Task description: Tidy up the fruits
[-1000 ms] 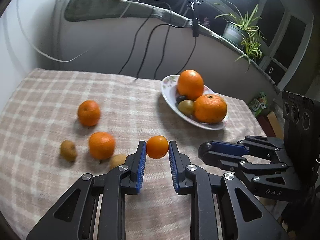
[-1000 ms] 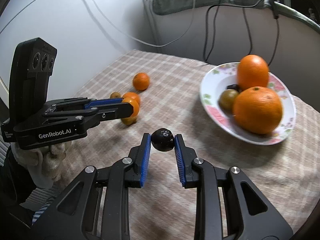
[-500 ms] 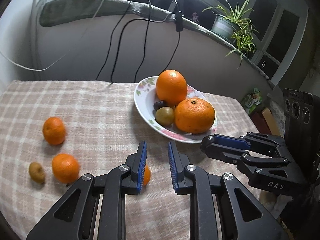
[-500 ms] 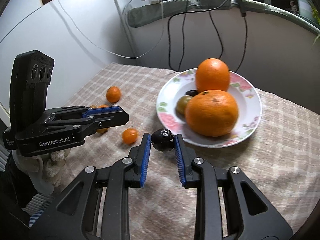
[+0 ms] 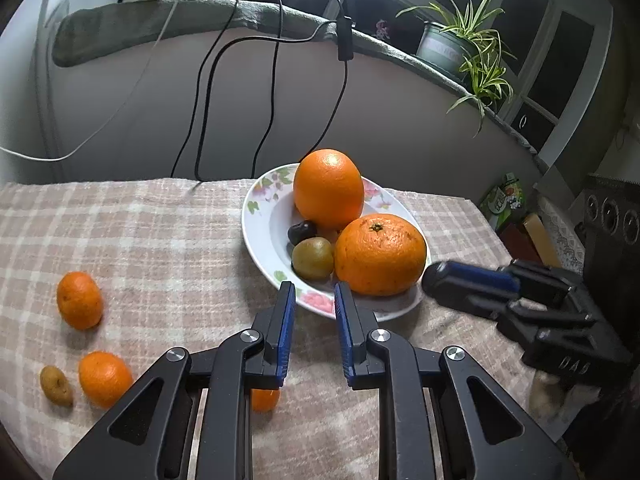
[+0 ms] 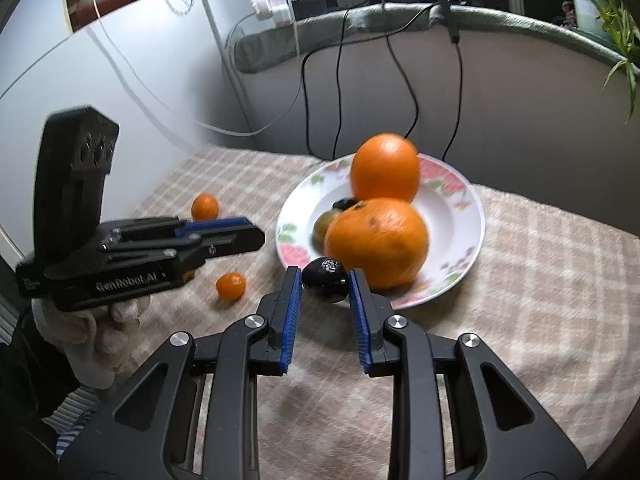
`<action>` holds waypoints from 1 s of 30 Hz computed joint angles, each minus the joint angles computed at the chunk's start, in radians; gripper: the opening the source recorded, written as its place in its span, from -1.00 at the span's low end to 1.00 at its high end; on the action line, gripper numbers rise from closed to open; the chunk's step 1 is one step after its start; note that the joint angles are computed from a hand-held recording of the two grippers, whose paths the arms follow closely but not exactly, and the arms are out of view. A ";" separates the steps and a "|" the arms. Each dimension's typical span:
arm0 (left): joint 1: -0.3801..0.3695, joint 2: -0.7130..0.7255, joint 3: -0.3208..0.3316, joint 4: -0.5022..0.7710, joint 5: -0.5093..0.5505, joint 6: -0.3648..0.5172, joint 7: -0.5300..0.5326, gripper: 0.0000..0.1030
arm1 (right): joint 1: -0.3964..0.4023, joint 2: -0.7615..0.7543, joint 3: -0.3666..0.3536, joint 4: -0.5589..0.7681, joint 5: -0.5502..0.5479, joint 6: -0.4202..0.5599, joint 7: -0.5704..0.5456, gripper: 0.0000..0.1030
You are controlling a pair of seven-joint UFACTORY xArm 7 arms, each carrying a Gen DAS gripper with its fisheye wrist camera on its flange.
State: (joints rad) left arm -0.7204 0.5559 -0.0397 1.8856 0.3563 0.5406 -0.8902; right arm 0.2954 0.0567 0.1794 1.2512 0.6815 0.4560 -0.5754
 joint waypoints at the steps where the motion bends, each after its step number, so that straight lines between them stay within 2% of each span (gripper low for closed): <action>1: 0.001 0.007 -0.001 0.011 -0.002 0.005 0.005 -0.64 | -0.002 0.001 -0.002 0.003 0.000 -0.003 0.000 -0.51; 10: -0.002 0.051 0.006 0.081 -0.017 0.036 0.030 -0.64 | -0.044 0.068 -0.008 0.086 -0.029 -0.015 0.037 -0.51; 19: -0.002 0.062 0.010 0.102 -0.026 0.046 0.043 -0.63 | -0.068 0.135 0.007 0.155 -0.125 -0.011 0.092 -0.50; 22: -0.008 0.060 0.017 0.102 -0.018 0.052 0.038 -0.49 | -0.069 0.143 0.009 0.158 -0.156 -0.024 0.118 -0.50; 25: -0.015 0.049 0.024 0.086 0.000 0.049 0.032 -0.45 | -0.075 0.147 0.013 0.160 -0.168 -0.031 0.133 -0.50; 27: -0.020 0.040 0.029 0.073 0.013 0.049 0.019 -0.22 | -0.074 0.145 0.011 0.157 -0.188 -0.034 0.149 -0.50; 28: -0.021 0.032 0.031 0.060 0.019 0.043 0.007 -0.14 | -0.074 0.144 0.011 0.155 -0.195 -0.036 0.153 -0.45; 29: -0.021 0.023 0.033 0.047 0.025 0.034 -0.005 -0.03 | -0.074 0.141 0.012 0.151 -0.203 -0.038 0.156 -0.23; 30: -0.021 0.012 0.035 0.030 0.031 0.025 -0.019 -0.01 | -0.073 0.135 0.013 0.145 -0.209 -0.044 0.155 -0.11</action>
